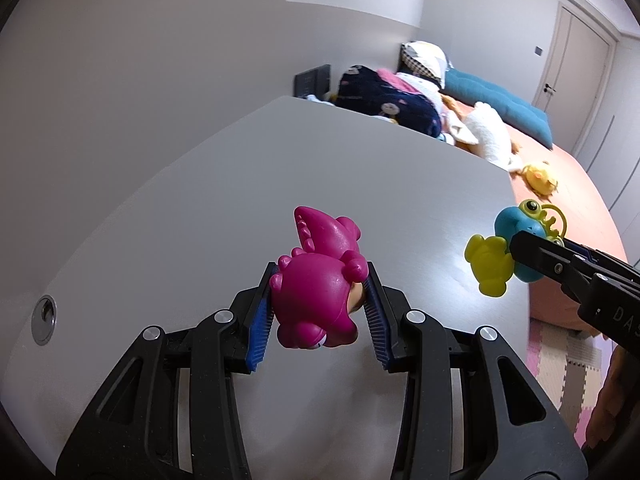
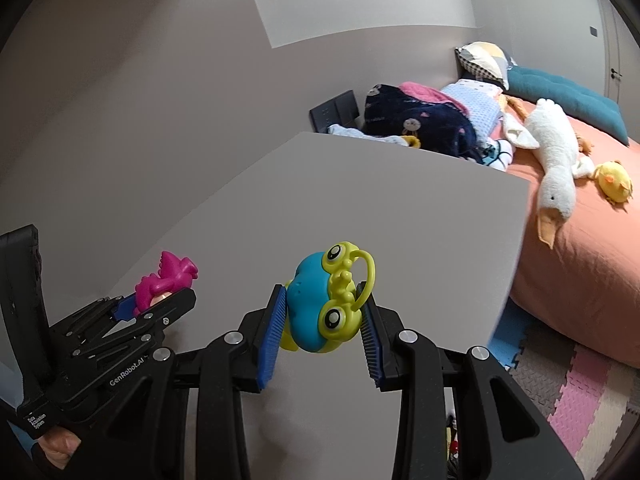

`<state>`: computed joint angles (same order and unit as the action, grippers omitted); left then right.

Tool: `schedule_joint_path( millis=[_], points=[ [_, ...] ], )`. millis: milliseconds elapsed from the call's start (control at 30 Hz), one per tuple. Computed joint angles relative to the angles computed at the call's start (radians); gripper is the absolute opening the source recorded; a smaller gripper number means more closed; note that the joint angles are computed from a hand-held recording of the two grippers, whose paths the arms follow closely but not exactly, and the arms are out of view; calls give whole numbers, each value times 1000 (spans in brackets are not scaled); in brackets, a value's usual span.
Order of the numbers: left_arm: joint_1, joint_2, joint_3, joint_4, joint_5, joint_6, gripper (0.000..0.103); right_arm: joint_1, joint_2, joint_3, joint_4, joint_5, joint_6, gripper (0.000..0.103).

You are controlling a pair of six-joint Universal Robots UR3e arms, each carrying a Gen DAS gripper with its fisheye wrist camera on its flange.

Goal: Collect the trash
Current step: 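Carry the pink plush and frog toy over the trash bin and open both tools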

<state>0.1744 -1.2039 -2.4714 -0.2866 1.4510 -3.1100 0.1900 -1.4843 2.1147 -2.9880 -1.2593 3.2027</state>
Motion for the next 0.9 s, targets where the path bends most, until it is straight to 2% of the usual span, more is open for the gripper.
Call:
schedule_joint_path(
  millis=[500,667,900],
  points=[
    [-252,-60,57,28,121,-127,41,-192,-348,281,73,104,-93,37],
    [-340,-111,92,41,158,-161,41,-314,-538,364,201,172,-158,37],
    [-457,-211,155,71,200,-207,41,-540,-857,433,529,297,-317,37]
  ],
)
